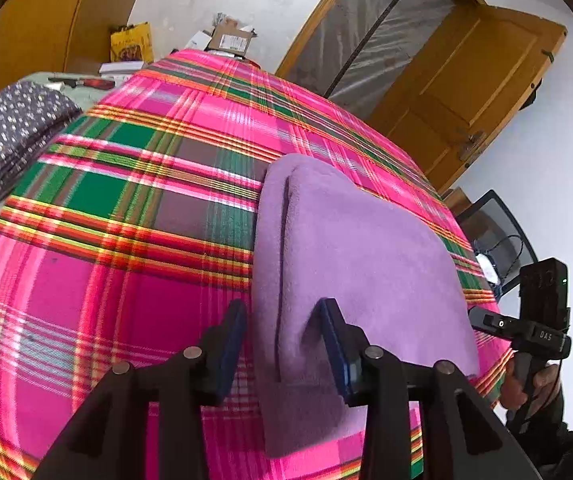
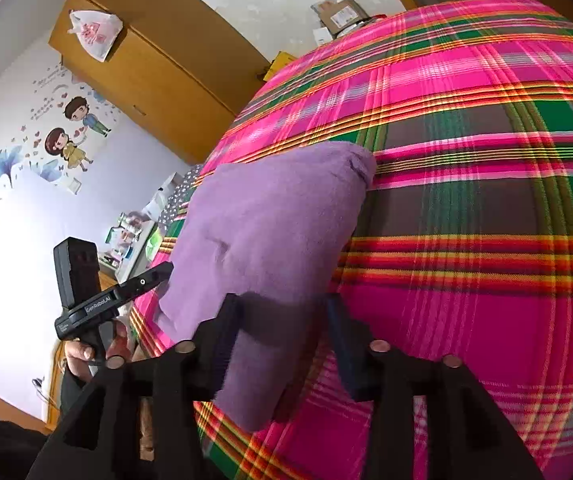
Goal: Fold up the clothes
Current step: 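Grasp the folded lilac bundle edges with both grippers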
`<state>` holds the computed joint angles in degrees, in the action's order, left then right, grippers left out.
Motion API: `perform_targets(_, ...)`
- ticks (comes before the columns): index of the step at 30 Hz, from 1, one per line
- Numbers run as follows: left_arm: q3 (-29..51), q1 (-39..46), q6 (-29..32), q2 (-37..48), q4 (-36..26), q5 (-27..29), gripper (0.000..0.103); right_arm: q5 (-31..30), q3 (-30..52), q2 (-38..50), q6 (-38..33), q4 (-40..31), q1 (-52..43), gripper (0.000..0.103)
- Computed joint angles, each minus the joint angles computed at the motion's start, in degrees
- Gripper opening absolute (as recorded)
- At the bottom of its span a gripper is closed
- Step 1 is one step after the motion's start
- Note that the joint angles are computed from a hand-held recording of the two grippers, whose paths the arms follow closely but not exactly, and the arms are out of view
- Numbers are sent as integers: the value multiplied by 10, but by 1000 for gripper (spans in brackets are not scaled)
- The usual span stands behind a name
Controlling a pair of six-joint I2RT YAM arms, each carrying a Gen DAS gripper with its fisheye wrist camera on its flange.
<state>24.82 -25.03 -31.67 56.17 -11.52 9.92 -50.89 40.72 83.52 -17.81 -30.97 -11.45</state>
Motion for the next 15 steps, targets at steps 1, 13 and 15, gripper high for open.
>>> perform_targets(1,0,5,2,8,8,9,40,-3,4,8,6,3,3,55)
perform_targets(13,-6,61,6,52,78,98,41,-26,25,50,49,25,20,55)
perform_targets(15,-12,69,-5,47,82,110,41,-26,26,49,53,26,24,57)
